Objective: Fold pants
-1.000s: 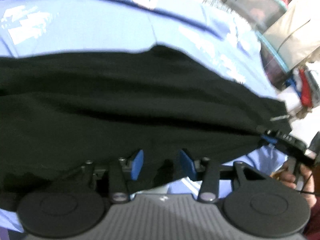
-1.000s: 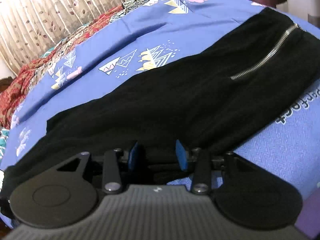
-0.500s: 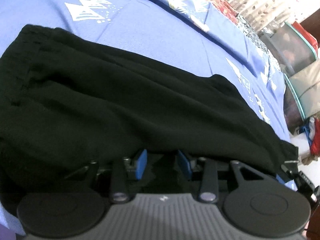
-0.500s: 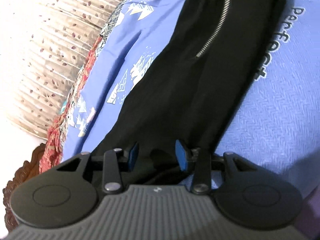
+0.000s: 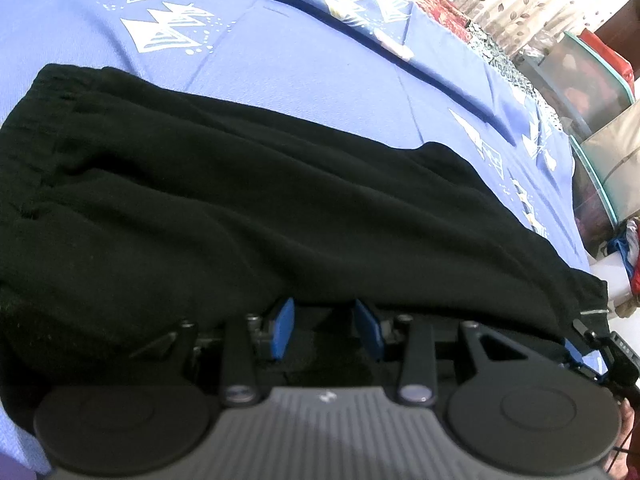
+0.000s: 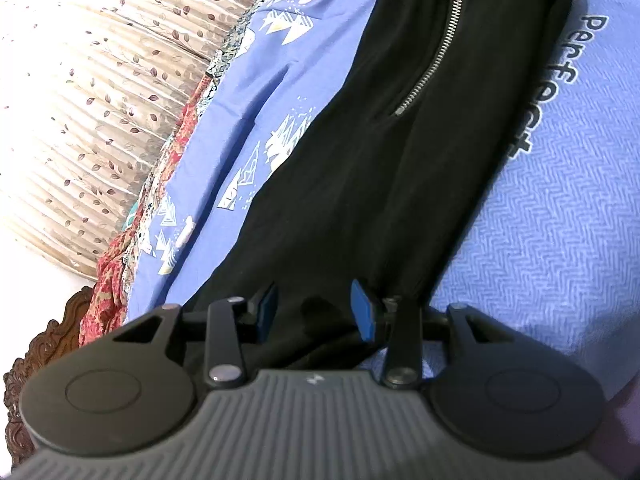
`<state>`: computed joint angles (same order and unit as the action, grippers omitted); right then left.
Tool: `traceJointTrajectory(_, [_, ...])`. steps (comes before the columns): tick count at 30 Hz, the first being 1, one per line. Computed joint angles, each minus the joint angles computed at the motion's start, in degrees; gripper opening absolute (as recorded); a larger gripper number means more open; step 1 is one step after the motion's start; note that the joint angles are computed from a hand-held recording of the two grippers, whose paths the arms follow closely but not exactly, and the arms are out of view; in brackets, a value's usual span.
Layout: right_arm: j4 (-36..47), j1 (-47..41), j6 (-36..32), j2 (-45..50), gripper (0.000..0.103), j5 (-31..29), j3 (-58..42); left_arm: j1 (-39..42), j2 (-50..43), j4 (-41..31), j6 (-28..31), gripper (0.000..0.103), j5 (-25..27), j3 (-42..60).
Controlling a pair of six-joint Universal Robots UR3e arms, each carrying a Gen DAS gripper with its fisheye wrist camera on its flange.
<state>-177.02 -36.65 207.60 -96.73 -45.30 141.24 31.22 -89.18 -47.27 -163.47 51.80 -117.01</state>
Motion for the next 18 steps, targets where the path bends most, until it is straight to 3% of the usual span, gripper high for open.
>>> traceJointTrajectory(18, [-0.9, -4.3, -4.3, 1.6, 0.042, 4.9, 2.0, -2.7, -1.0, 2.7, -2.8, 0.036, 2.4, 0.5])
